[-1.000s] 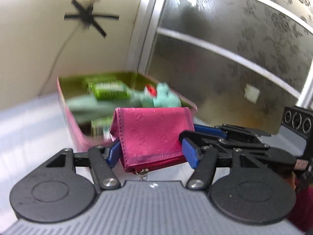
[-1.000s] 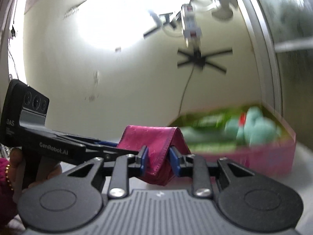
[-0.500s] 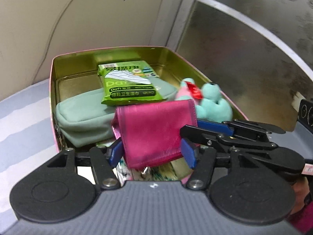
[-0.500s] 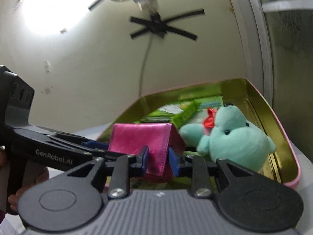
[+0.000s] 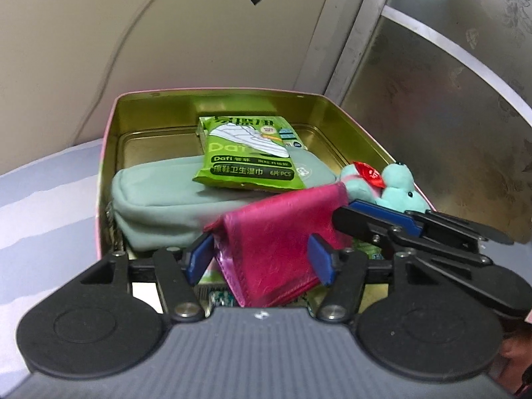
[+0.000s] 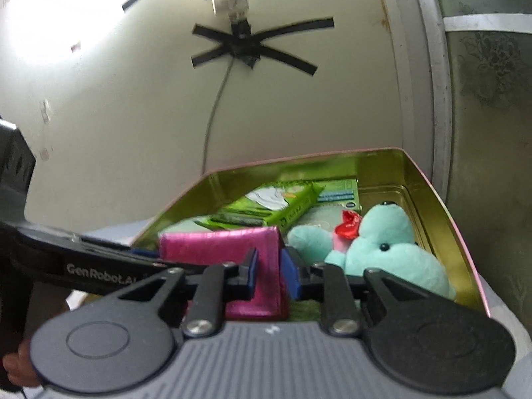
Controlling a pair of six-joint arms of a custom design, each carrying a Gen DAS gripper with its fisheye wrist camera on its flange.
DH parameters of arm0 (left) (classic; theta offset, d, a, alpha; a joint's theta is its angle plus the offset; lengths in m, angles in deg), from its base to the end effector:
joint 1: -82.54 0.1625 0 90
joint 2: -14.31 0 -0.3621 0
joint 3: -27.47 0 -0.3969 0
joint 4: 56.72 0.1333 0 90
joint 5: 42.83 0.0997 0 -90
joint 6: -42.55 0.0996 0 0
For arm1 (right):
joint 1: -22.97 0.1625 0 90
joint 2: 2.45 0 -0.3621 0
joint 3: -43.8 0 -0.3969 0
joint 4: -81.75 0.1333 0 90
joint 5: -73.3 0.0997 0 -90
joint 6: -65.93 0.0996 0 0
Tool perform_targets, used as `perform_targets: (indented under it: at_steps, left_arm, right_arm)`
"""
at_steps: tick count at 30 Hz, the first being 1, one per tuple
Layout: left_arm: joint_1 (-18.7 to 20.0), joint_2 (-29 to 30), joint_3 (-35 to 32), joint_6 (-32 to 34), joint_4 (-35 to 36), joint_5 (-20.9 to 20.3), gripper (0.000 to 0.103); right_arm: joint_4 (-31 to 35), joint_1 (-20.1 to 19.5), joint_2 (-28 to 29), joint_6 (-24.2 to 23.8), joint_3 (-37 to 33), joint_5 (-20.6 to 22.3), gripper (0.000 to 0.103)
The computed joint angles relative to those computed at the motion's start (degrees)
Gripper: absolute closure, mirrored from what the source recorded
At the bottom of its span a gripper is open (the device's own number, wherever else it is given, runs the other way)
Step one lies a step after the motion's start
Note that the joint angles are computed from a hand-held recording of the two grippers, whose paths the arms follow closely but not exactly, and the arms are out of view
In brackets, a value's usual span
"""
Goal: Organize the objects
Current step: 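Carry the magenta wallet into the pink tin and open both grippers, then withdraw both grippers from the pink tin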
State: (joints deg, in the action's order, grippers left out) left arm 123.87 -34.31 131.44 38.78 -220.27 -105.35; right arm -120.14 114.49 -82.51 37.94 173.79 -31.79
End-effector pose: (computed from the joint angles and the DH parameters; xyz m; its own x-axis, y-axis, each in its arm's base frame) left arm -0.3227 -0.5225 0.0549 -0.7395 0.5285 -0.4169 0.6662 0.6635 -0.3405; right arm 0.1193 -0.4467 0.2582 -0.8518 -0.0403 0.5223 -0.4668 0.5107 -0.7219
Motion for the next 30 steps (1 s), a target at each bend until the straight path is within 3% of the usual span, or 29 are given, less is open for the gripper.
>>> perform_targets:
  at_steps: [3,10,19,30]
  left_arm:
    - [-2.5,-2.7,4.4,1.9,-2.8,2.8,0.036]
    - [-9.3,-9.6,14.7,1.6,-7.5,10.0,0.031]
    - [-14.7,-14.4,23.3,-4.8,-4.3,16.6,0.031]
    - [-18.4,-20.3,31.1,-12.3,-1.2,20.9,0.03]
  right_arm:
    - [-4.3,-1.2,-3.5,-0.1,4.3,3.6,0.073]
    - [-10.5,-5.0,-12.6,1.6,15.0,10.7,0.07]
    - [-17.7,-3.0,-15.7,4.3,25.2,8.2,0.066]
    - [-19.0,0.5,-18.1,6.5,30.1,4.7,0.063]
